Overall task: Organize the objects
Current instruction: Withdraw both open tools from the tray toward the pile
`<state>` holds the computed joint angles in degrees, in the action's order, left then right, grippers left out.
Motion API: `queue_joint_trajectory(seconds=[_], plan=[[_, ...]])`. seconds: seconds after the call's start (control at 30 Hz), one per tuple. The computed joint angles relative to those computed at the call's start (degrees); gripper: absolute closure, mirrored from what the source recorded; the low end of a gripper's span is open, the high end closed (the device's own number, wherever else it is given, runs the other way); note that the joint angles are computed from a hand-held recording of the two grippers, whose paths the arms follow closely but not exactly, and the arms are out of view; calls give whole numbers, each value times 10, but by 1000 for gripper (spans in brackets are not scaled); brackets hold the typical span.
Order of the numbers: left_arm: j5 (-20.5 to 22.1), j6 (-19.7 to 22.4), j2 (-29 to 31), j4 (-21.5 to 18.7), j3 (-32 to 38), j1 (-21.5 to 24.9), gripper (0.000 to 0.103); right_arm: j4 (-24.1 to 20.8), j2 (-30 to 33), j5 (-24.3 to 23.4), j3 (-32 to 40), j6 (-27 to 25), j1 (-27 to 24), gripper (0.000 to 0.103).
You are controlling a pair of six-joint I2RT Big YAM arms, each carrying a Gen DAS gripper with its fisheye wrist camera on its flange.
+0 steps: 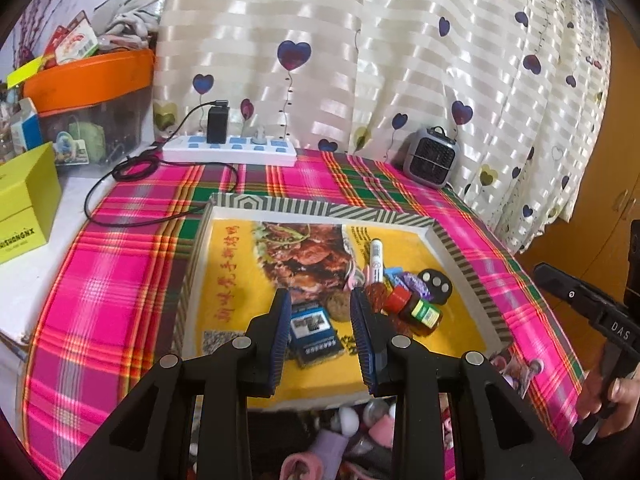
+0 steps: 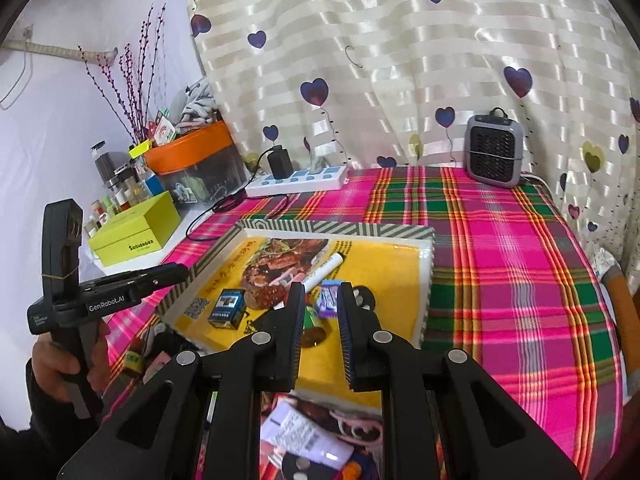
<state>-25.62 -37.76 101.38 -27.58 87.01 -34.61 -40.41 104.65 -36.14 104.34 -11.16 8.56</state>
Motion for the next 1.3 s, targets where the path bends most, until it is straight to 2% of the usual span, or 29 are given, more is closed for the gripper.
queue_joint_trajectory(seconds=[0.17, 0.63, 1.03, 1.3], plan=[[-10, 2, -12, 4, -20, -10, 74, 11, -19, -6, -34, -6, -3, 103], [-29, -12, -41, 9, -71, -24, 74, 0, -44, -29, -85, -46, 6, 103], [-51, -23, -71, 17, -109, -26, 74, 6, -54, -34, -104, -36, 0, 103], [-43, -21, -69, 22, -116, -38, 74, 17, -61, -33, -118, -28, -15, 103]])
